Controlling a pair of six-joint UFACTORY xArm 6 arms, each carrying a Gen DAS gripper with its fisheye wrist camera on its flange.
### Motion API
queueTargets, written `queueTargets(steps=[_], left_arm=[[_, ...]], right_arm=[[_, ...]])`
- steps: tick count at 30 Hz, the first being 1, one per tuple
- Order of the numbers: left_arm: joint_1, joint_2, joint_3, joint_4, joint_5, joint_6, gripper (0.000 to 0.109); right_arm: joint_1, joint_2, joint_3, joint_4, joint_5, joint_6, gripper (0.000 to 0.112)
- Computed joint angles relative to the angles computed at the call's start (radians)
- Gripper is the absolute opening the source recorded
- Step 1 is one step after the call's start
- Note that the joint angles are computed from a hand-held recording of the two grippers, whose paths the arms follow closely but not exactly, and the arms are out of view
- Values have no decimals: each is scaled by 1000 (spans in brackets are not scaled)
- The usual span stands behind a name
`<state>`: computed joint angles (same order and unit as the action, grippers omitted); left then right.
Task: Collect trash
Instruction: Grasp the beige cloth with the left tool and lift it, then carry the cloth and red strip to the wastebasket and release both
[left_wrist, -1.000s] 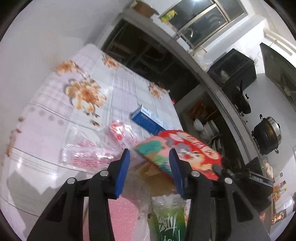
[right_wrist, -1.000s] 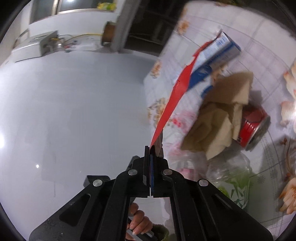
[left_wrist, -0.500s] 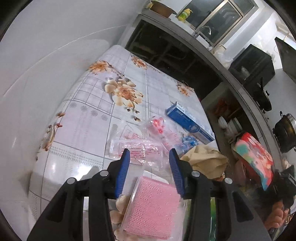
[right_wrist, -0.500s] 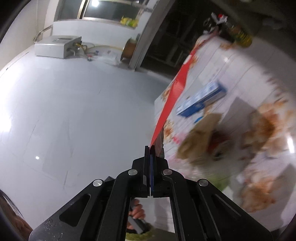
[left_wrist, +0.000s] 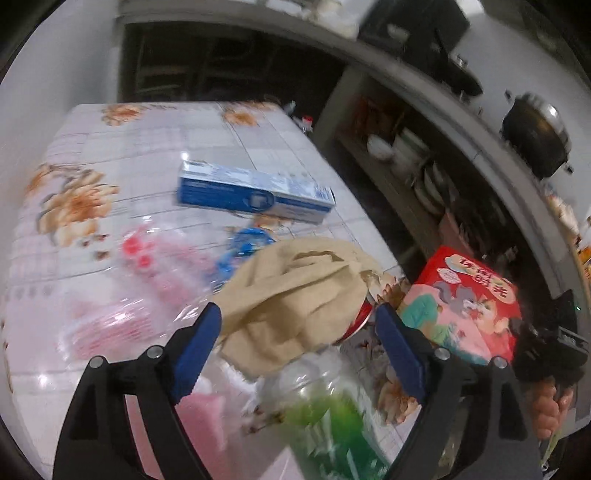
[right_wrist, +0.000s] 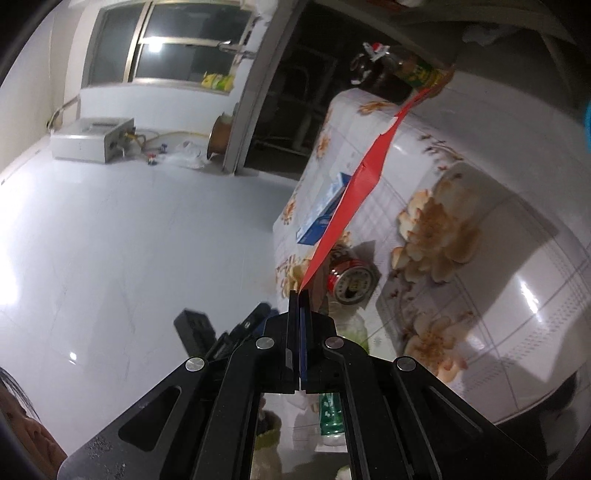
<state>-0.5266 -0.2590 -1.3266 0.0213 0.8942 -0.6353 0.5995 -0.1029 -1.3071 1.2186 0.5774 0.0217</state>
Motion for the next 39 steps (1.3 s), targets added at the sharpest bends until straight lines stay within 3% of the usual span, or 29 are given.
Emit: queueTargets(steps=[6,14,19,22,32,39], left_arm=[[-17,180,-163,73,133,35,83],[-35,202,-174,152,181,29,50],[-31,196,-172,165,215,22,18],[-32,176,-166,197,225,-1,10],[-100,100,-229,462,291,-133,6],[-186,201,-432,514,241,-112,5]], right_arm=[[-24,-6,4,48,15,-38,0],[-72,-36,60,139,61,-120,0],[-92,-52,84,173,73,-147,0],[-105,-69,105,191,74,-164,0],[-150,-140,194,234,69,-188,0],[-172,-242,291,204,-12,-161,0]])
